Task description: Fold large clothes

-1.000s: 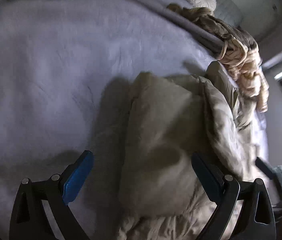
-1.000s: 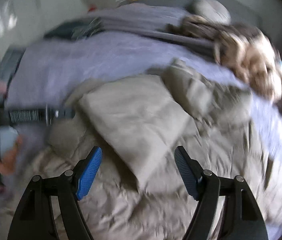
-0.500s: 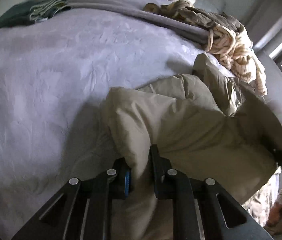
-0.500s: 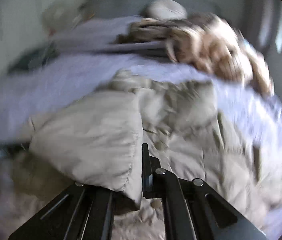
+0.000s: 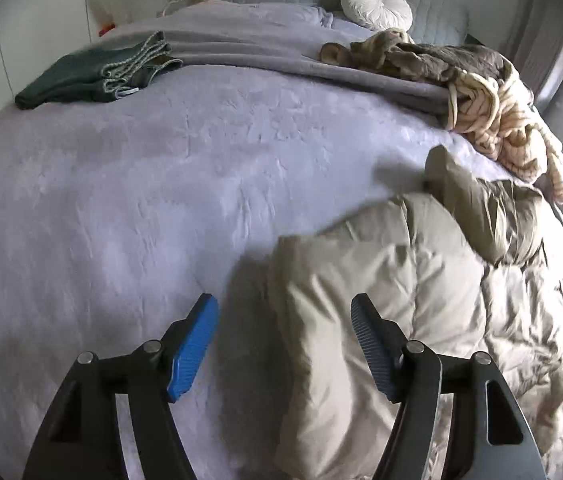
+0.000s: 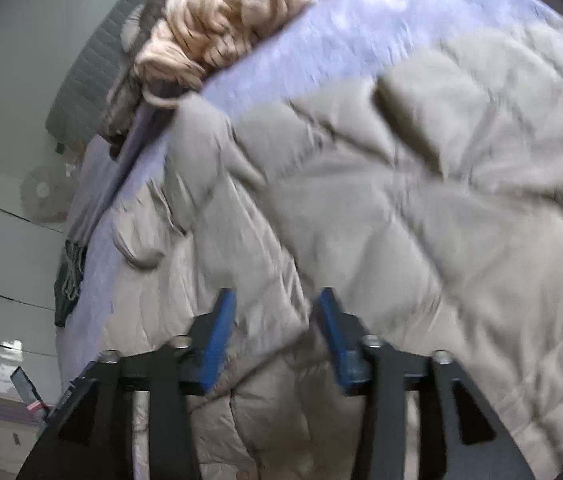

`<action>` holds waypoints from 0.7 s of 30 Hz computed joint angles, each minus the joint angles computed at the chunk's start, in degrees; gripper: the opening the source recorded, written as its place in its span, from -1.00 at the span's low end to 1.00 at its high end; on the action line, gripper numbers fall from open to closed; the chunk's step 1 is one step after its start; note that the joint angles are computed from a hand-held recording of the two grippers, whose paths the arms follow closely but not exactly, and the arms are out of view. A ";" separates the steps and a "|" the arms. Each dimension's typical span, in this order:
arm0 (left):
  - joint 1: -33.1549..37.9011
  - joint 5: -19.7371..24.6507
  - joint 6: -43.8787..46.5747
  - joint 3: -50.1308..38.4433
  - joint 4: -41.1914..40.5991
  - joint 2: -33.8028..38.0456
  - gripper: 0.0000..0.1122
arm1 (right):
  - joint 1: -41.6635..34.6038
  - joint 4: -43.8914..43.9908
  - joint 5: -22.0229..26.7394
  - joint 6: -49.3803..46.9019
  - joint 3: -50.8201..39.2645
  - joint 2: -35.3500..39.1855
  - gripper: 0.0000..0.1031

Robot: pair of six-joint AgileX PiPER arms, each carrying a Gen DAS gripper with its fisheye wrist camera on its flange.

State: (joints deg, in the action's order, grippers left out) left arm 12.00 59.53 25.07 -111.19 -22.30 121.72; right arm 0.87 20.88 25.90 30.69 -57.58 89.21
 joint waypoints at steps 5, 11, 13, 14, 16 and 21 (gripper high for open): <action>-1.01 7.19 -5.93 -12.60 1.55 8.70 0.25 | -6.51 21.12 9.47 -23.85 -9.91 11.96 0.16; -4.35 -0.23 -4.77 -1.95 4.43 5.44 0.26 | -1.85 8.62 11.72 -17.11 -10.83 10.73 -0.86; -5.29 -2.55 -4.61 -0.23 5.05 5.61 0.26 | -0.78 4.17 9.90 -14.73 -8.70 10.04 -0.86; -5.50 -3.10 -4.49 0.09 5.31 5.69 0.27 | -0.47 3.30 9.15 -14.72 -8.28 10.20 -0.86; -6.04 -4.70 -4.67 1.34 6.04 5.44 0.28 | -0.21 3.85 6.53 -17.24 -7.05 11.03 -0.87; -5.95 -4.48 -7.72 1.89 8.71 3.40 0.35 | -0.41 2.47 5.86 -16.60 -5.08 8.75 -0.79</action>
State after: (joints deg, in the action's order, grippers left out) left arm 6.05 55.05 17.35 -109.31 -13.59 125.12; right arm 0.46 23.35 31.76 14.09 -62.66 97.96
